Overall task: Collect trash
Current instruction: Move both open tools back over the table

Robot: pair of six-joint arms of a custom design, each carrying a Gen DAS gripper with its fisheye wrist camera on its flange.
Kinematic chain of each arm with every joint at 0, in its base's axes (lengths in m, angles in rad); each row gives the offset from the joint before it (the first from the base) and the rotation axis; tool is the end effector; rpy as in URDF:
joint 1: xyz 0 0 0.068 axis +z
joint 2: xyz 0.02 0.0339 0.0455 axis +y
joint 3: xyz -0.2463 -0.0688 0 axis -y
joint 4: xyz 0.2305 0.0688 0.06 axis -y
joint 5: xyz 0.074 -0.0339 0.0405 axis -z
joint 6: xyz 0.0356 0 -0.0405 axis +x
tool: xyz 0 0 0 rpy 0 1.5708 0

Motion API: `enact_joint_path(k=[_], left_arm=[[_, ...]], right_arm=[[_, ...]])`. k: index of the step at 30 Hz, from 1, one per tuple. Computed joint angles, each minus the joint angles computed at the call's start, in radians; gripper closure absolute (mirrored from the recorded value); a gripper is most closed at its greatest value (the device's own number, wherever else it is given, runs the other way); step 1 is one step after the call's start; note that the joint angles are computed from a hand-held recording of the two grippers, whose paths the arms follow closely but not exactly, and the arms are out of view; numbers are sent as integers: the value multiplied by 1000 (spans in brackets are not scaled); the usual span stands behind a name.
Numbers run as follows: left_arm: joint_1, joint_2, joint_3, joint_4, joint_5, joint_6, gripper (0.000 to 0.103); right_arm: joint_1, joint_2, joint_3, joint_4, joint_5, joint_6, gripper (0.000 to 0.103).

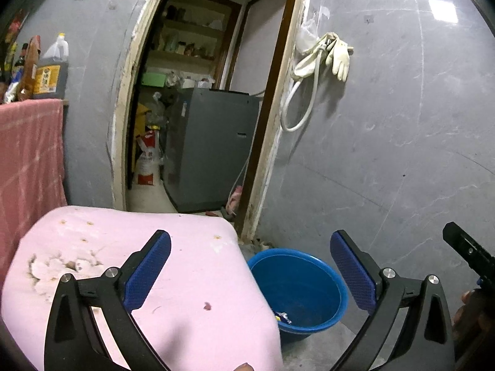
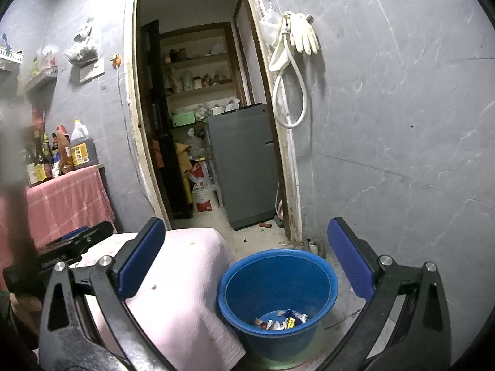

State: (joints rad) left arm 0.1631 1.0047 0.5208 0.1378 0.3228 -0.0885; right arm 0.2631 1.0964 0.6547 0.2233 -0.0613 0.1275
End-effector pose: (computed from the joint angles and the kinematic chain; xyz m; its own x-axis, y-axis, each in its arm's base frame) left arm 0.2201 0.0248 0.2307 -0.3458 -0.1419 -0.9275 0.1103 0.9755 -0.1903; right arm 0.2393 0.0667 0.2646 -0.2479 0.0647 -0.9666 -0.2882 0.9477 0.1373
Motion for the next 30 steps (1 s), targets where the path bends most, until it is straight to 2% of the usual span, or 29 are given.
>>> enact_joint_path(k=[7,17,24,30], left_arm=[[79,-210,-56,-127,58,40,2],[235,-524,-127,-384,161,101,2],[446,-713,-176,-566,321,185,2],[688,-850,-215,-736,504,316,2]], right_arm=[[71,-141,-52,-82,63,13,0],[205,-348,-130,-209,185,35,0],[309,-457,-181,-292,286,35,0],[406,-503,-257,-270,394,61,0]])
